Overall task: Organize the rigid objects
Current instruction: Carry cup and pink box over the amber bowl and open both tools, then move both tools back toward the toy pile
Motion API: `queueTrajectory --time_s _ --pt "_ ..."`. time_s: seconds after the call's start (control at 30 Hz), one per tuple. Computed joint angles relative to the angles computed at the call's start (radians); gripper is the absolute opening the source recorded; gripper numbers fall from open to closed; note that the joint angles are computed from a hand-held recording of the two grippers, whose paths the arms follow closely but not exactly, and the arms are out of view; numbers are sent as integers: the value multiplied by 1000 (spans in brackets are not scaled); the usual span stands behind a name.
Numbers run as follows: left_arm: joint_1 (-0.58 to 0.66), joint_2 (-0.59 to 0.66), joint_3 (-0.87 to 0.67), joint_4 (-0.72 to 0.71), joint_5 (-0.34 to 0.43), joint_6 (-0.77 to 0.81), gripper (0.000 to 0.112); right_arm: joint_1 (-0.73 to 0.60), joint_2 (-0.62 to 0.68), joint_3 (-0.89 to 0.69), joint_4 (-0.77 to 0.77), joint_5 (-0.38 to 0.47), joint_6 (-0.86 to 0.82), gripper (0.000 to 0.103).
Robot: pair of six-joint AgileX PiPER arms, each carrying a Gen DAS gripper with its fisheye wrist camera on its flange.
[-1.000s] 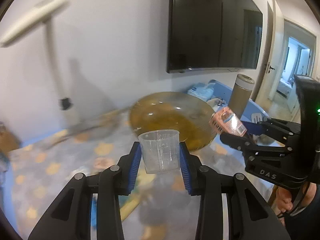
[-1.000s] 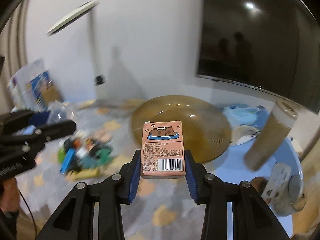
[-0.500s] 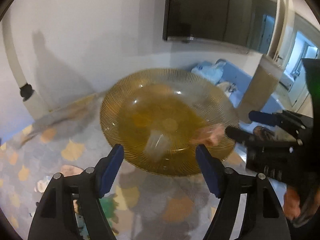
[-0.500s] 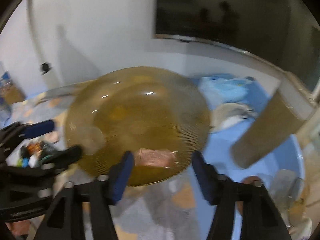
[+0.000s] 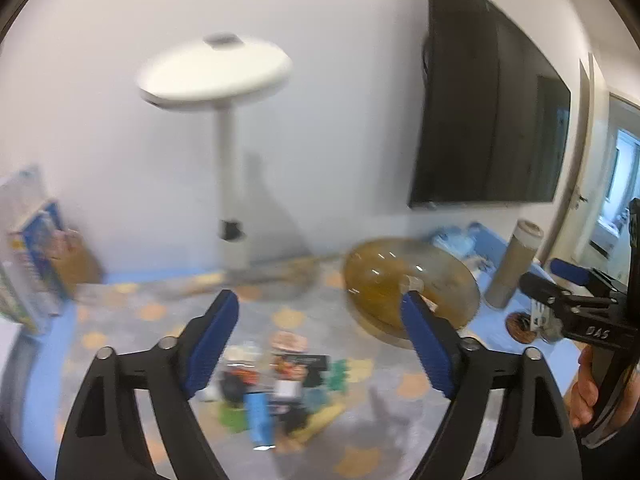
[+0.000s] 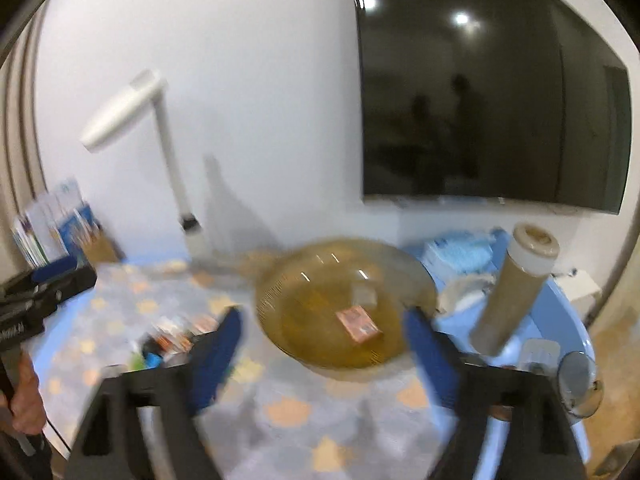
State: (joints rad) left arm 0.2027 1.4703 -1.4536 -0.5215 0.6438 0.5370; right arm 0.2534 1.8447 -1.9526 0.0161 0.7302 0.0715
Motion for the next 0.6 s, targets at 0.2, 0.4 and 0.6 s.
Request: queueTrajectory --time_s 0.2,0.4,0.6 --pt "222 -129 205 -274 -28 271 103 70 -50 130 133 -79 -47 103" --pt "274 12 355 -208 -200 272 103 222 65 225 -107 -145 131 103" --pt "282 181 387 -239 -247 380 102 288 187 260 -263 -211 228 103"
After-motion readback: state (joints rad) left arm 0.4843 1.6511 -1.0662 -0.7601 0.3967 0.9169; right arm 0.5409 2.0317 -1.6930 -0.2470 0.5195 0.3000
